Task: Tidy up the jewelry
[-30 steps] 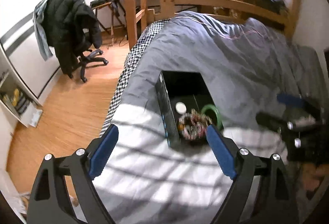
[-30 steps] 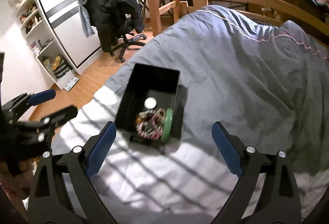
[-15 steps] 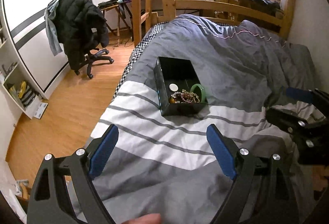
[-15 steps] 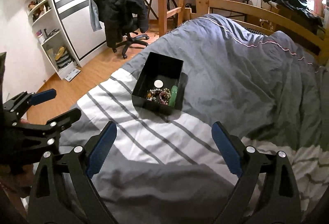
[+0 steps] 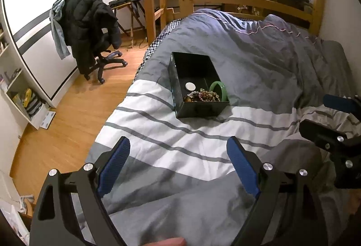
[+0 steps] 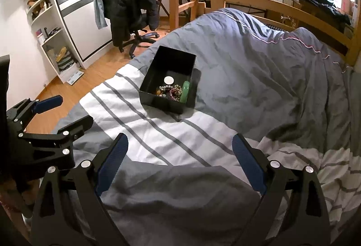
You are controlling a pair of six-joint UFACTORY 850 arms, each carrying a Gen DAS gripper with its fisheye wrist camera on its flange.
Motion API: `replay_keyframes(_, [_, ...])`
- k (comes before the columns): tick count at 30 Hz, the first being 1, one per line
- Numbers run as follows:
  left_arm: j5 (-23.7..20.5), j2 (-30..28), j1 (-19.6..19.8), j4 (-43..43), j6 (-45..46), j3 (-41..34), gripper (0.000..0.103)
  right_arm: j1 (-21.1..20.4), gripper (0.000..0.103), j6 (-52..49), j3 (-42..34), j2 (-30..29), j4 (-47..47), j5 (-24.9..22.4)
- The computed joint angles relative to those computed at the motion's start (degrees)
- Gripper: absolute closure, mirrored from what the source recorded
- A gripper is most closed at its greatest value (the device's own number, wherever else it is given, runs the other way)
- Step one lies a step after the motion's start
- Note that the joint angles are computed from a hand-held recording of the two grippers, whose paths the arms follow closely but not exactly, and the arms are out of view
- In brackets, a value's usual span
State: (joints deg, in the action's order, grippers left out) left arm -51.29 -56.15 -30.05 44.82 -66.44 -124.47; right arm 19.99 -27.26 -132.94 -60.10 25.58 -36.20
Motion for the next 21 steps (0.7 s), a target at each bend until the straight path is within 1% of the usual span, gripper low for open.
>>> replay_keyframes(7, [-1.01, -0.99, -0.17, -0.28, 1.12, -1.45, 0.017, -0.17, 0.01, -0.97, 0.29, 0.04, 1.5, 0.3])
replay_keyframes(21, [-1.13, -0.74, -0.17, -0.03, 0.6, -1.15, 0.017, -0.48, 0.01, -1.47, -0.11, -0.21, 2.66, -0.15])
